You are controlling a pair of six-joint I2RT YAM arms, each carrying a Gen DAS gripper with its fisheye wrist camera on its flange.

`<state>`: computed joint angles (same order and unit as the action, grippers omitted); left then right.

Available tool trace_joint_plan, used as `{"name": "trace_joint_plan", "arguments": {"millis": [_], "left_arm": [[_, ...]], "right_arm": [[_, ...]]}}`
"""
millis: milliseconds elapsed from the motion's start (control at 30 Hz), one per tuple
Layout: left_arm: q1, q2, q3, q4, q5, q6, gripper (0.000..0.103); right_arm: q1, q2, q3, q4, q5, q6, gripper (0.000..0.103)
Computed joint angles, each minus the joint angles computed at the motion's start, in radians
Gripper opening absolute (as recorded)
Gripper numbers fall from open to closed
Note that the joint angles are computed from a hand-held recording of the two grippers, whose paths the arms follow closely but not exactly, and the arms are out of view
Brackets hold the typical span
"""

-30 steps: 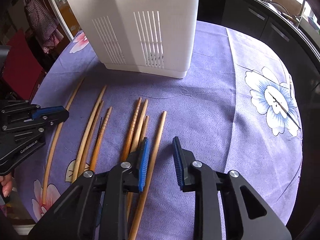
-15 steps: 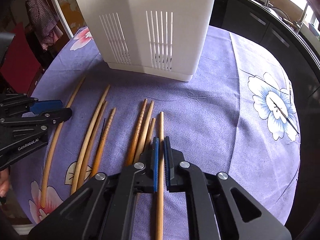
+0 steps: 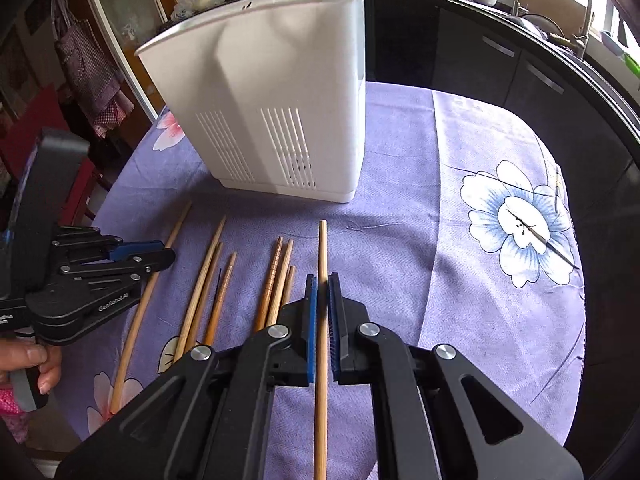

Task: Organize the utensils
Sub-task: 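Lift the chopstick upright with the left tool while the right tool lifts its chopstick, then drop the chopstick into the white holder with the left tool while the right tool drops its chopstick in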

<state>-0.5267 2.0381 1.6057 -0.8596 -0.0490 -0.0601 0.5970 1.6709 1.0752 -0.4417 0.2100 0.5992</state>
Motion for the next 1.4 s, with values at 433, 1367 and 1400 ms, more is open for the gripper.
{"name": "trace_joint_plan", "arguments": {"millis": [433, 1367, 1400], "left_arm": [[0.004, -0.212, -0.136, 0.092, -0.007, 0.02, 0.006], [-0.035, -0.624, -0.274, 0.069, 0.049, 0.08, 0.006], [-0.032, -0.619, -0.266, 0.066, 0.055, 0.08, 0.006]], "right_arm": [[0.055, -0.343, -0.121, -0.042, 0.073, 0.025, 0.006], [0.295, -0.565, -0.09, -0.2, 0.29, 0.109, 0.006], [0.286, -0.565, -0.089, -0.195, 0.286, 0.099, 0.006]]}}
